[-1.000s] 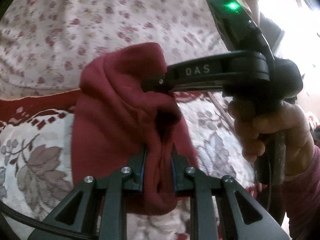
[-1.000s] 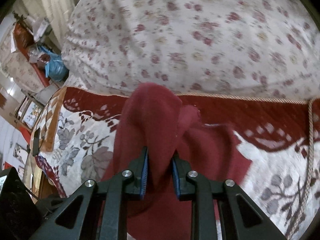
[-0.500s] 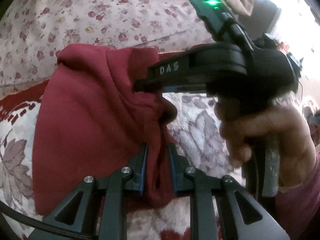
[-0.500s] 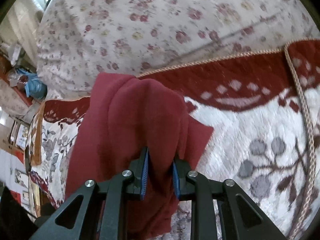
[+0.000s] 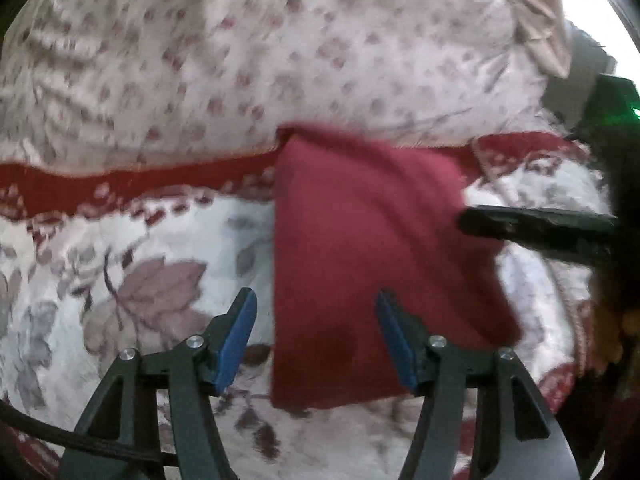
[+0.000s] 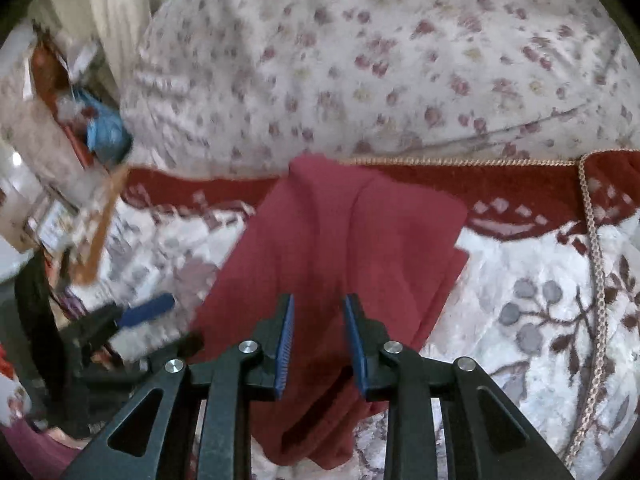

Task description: Fold small clothes

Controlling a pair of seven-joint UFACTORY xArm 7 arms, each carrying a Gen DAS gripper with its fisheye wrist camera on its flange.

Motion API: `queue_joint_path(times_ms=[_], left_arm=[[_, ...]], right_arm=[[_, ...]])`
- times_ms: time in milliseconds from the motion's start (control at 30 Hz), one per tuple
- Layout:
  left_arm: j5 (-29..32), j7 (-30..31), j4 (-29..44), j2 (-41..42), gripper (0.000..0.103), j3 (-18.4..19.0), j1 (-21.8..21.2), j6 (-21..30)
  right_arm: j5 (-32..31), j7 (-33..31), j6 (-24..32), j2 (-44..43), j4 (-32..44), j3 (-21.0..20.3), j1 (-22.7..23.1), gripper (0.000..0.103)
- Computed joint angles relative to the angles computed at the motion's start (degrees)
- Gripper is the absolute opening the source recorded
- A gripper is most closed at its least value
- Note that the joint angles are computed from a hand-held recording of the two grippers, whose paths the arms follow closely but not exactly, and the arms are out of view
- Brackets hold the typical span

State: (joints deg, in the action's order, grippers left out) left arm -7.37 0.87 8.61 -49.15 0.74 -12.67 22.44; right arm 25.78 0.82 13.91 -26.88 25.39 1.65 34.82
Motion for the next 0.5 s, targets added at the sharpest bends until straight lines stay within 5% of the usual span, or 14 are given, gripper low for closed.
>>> queue_joint_path(times_ms=[100, 167, 267, 333, 400, 500], left_arm=[[-1.43, 2.69, -1.55, 3.19, 0.062, 3.50, -1.41, -1.43], [-2.81, 4.37, -3.57, 2.73, 0.067, 5.06, -2.23, -4.52], [-3.38, 7.36, -3.79, 1.67, 0.067, 6.92, -2.79, -4.32], [-4.27, 8.78, -4.37, 0.25, 0.068, 7.78, -2.93, -3.85], [-6.14, 10.34, -4.47, 1.26, 0.071, 9.87, -4.29, -5.03], [-9.30, 13.98, -4.34, 3.35, 0.074, 14.21, -6.86, -7.34]], right_arm=[[-5.40, 4.60, -0.18, 1.40, -2.06, 5.18, -4.63, 0.023], [-6.03, 4.75, -2.33, 0.01, -4.82, 4.59, -3.74, 0.022], [-7.57, 5.34, 2.53, -2.46, -3.69, 3.04, -3.54, 0.026], [-7.35, 5.36, 2.47, -2.48, -2.08, 2.41, -3.38, 0.037], [-8.79, 6.77, 0.44, -0.67, 0.41, 3.84, -5.27, 0.069], [-11.96, 10.47, -3.75, 7.98, 7.45, 6.39, -8.69, 0.079]])
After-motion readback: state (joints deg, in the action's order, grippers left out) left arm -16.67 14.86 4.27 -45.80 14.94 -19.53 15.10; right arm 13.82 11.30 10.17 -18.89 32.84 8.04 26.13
